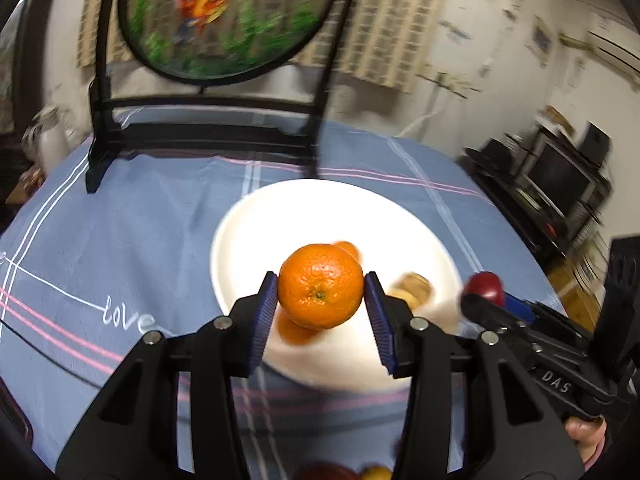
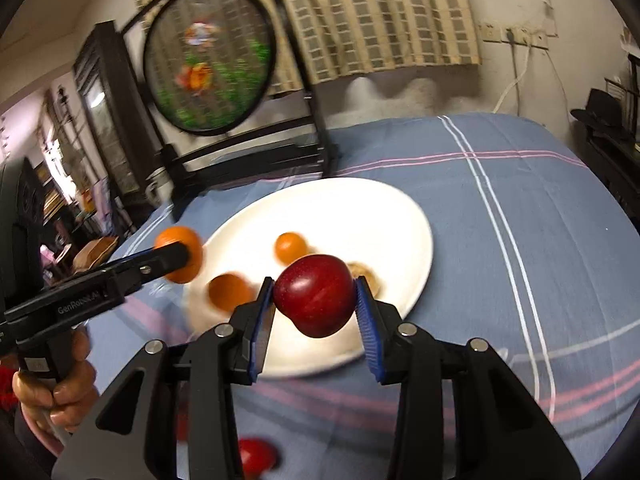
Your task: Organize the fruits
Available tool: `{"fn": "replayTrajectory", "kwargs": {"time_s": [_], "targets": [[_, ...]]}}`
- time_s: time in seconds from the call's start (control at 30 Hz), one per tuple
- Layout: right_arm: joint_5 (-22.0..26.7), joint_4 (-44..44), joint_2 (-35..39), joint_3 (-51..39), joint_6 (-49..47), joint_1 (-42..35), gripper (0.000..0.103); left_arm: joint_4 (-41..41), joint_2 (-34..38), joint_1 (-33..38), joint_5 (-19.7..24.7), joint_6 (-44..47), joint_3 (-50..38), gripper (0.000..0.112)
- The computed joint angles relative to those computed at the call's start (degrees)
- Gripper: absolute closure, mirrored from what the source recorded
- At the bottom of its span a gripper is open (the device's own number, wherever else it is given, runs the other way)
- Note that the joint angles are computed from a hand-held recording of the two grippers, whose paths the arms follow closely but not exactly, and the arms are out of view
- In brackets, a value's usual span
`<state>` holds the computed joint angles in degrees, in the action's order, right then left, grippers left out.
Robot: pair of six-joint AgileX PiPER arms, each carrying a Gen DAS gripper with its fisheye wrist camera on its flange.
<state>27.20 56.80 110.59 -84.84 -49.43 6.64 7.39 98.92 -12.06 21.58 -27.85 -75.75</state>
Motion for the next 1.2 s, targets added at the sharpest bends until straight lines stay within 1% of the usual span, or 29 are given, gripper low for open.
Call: {"fn": "replayTrajectory", "kwargs": {"time_s": [0.07, 0.1, 0.2, 0.27, 0.33, 0.37, 0.4, 0.43, 0.47, 0.5, 0.57, 0.63, 0.67, 0.7, 0.77, 0.8, 0.9, 0.97, 1.07, 1.1, 1.17, 1.2], "targets": [[1.15, -2.84, 3.2, -4.37, 3.49, -0.13, 0.063, -4.44, 3.41, 2.03, 1.74, 3.01, -3.59, 0.067], [1.81, -4.98, 4.81, -6.71, 5.77, 0.02, 0.063, -5.14, 4.69, 2.58, 2.58, 3.53, -4.99, 0.067], [2.82, -10.87, 7.95, -11.52, 11.7, 0.87, 0.063, -2.05, 8.09, 2.62, 5.18, 1.86, -8.51, 0.067], [3.4, -12.99, 9.49, -13.5, 13.2, 1.39, 0.063, -1.92, 9.73, 2.65, 6.4, 1.88, -9.84, 0.067], [3.92, -13.44, 10.03, -14.37, 13.43, 1.62, 0.063, -0.26, 10.16, 2.59, 6.3, 0.24, -9.62, 0.067], [4.38, -14.3, 10.14, -14.84, 14.15, 1.75, 0.06, 1.2, 10.27, 2.41, 6.77, -0.89, -9.75, 0.067], [4.76, -14.83, 10.07, -14.97, 14.24, 1.88, 0.058, 1.12, 10.24, 2.51, 6.96, -0.91, -9.71, 0.064], [4.38, -14.73, 9.74, -14.53, 13.82, 1.99, 0.051, 0.65, 9.9, 2.64, 6.55, -0.81, -9.26, 0.06], [3.28, -14.2, 8.97, -13.34, 12.91, 2.19, 0.051, 0.63, 9.18, 2.63, 6.06, -1.15, -8.51, 0.045], [2.8, -13.92, 8.44, -12.64, 12.26, 2.29, 0.051, 2.42, 8.57, 2.3, 5.91, -3.11, -7.99, 0.035], [2.56, -13.96, 7.23, -11.41, 11.65, 2.43, 0.05, 6.32, 6.41, 1.38, 5.33, -6.76, -6.33, 0.033], [2.24, -11.21, 5.03, -8.79, 8.8, 2.15, 0.05, 6.56, 4.37, 0.79, 5.19, -6.58, -5.18, 0.029], [2.22, -9.7, 3.7, -7.19, 7.13, 1.91, 0.05, 8.37, 2.61, 0.17, 4.61, -8.45, -3.57, 0.023], [2.08, -8.27, 2.56, -5.65, 5.49, 1.72, 0.05, 12.47, 0.76, -0.84, 4.08, -12.61, -1.55, 0.022], [1.5, -5.99, -0.46, -1.59, 2.06, 1.56, 0.05, 18.39, -1.3, -2.69, 4.96, -17.66, 0.65, 0.021], [1.12, -5.24, -1.58, 0.08, 0.75, 1.62, 0.05, 19.81, -2.28, -3.48, 5.31, -18.56, 1.84, 0.021], [0.77, -1.86, -6.16, 7.13, -5.45, 1.42, 0.05, 21.03, -6.24, -5.44, 5.42, -18.65, 7.36, 0.021], [0.74, 2.13, -9.13, 12.27, -10.81, 0.85, 0.05, 22.33, -10.31, -6.4, 4.09, -20.07, 13.32, 0.021], [3.77, 7.03, -13.42, 19.74, -18.96, -0.54, 0.05, 24.95, -15.15, -7.37, 2.2, -24.54, 20.83, 0.021], [4.3, 6.65, -14.27, 20.85, -19.28, -0.5, 0.05, 26.17, -16.16, -7.73, 2.55, -26.54, 22.43, 0.021], [6.31, 6.46, -16.44, 24.21, -21.4, -0.32, 0.05, 30.79, -17.71, -8.89, 3.67, -32.82, 25.16, 0.02], [6.49, 5.46, -17.16, 24.98, -21.08, 0.22, 0.05, 33.39, -17.98, -9.63, 4.71, -35.97, 25.86, 0.019]]}}
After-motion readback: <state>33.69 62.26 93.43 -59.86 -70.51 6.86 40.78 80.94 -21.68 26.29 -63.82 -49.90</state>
